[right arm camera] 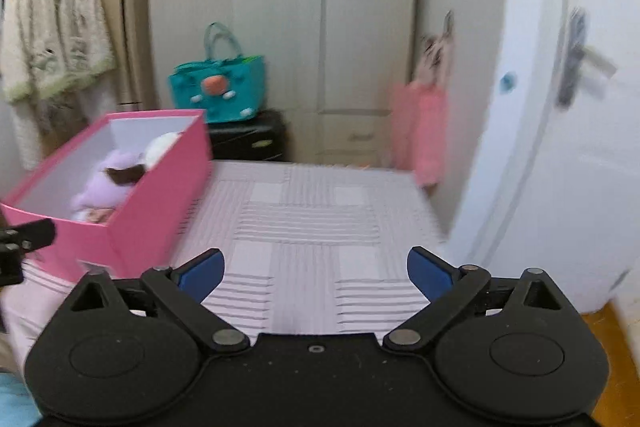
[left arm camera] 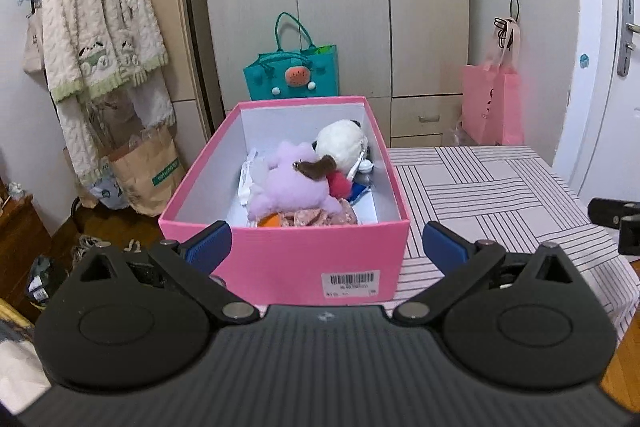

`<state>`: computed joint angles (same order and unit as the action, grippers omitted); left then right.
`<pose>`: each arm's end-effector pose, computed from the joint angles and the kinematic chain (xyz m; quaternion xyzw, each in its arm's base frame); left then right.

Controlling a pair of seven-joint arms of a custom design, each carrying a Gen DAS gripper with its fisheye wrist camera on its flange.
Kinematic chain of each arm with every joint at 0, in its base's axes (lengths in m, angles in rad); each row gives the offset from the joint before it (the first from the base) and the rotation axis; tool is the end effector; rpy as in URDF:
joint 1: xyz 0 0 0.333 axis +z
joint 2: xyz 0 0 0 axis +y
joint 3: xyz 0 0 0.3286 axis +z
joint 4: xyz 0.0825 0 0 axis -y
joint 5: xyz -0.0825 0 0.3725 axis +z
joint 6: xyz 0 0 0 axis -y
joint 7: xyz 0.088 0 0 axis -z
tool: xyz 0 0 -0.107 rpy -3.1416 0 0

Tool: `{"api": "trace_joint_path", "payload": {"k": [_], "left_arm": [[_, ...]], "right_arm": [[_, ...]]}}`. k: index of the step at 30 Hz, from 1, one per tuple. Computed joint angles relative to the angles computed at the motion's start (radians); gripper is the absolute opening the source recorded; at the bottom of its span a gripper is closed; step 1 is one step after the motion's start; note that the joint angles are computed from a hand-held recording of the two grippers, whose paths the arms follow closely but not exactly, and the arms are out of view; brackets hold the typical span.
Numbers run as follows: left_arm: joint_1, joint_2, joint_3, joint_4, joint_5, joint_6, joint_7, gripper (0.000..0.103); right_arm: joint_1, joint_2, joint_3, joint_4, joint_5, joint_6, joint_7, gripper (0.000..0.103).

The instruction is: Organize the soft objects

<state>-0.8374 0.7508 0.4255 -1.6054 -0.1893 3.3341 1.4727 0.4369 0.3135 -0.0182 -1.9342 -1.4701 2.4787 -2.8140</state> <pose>0.6513 -0.3566 0.3628 -0.4862 0.7135 -0.3969 0.3114 0.5739 0.2600 0.3647 -0.5111 0.7128 -0.4096 0.2510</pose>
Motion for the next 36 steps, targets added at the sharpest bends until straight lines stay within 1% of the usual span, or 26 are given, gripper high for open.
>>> {"api": "trace_joint_path", "payload": {"k": [1,4,6,7,9,10,13,17,22,30,36], "left_arm": [[-0.006,-0.003,0.004,-0.009,-0.004,0.005,-0.001,0.103],[-0.035,-0.005,0.031,-0.033,-0.032,0.030,0.002,0.103],[-0.078,0.000,0.075,-0.050,-0.071,0.044,0.014,0.103],[-0.087,0.001,0.083,-0.057,-0.086,0.051,0.024,0.103],[-0.083,-0.006,0.073,-0.061,-0.104,0.053,0.049,0.103],[-0.082,-0.005,0.069,-0.060,-0.114,0.056,0.060,0.103],[-0.100,-0.003,0.082,-0.072,-0.159,0.079,0.092,0.103],[-0.094,-0.011,0.063,-0.076,-0.200,0.084,0.142,0.103],[-0.088,-0.015,0.046,-0.077,-0.240,0.080,0.184,0.103],[-0.074,-0.029,0.017,-0.096,-0.268,0.096,0.225,0.103],[-0.035,-0.051,-0.049,-0.122,-0.307,0.154,0.279,0.103]], "right_arm": [[0.013,-0.003,0.003,-0.003,-0.003,-0.031,0.002,0.099],[0.028,-0.024,0.008,-0.027,-0.048,-0.054,0.079,0.100],[0.034,-0.036,0.014,-0.044,-0.096,-0.077,0.149,0.100],[0.035,-0.039,0.020,-0.047,-0.110,-0.091,0.168,0.101],[0.031,-0.049,0.029,-0.060,-0.133,-0.094,0.188,0.101],[0.023,-0.050,0.033,-0.060,-0.138,-0.080,0.187,0.101],[0.015,-0.054,0.042,-0.066,-0.141,-0.073,0.192,0.101],[0.025,-0.046,0.053,-0.062,-0.118,-0.124,0.176,0.101],[0.031,-0.048,0.056,-0.066,-0.109,-0.118,0.170,0.101],[0.060,-0.055,0.066,-0.078,-0.117,-0.188,0.192,0.101],[0.073,-0.059,0.076,-0.085,-0.136,-0.227,0.207,0.101]]}}
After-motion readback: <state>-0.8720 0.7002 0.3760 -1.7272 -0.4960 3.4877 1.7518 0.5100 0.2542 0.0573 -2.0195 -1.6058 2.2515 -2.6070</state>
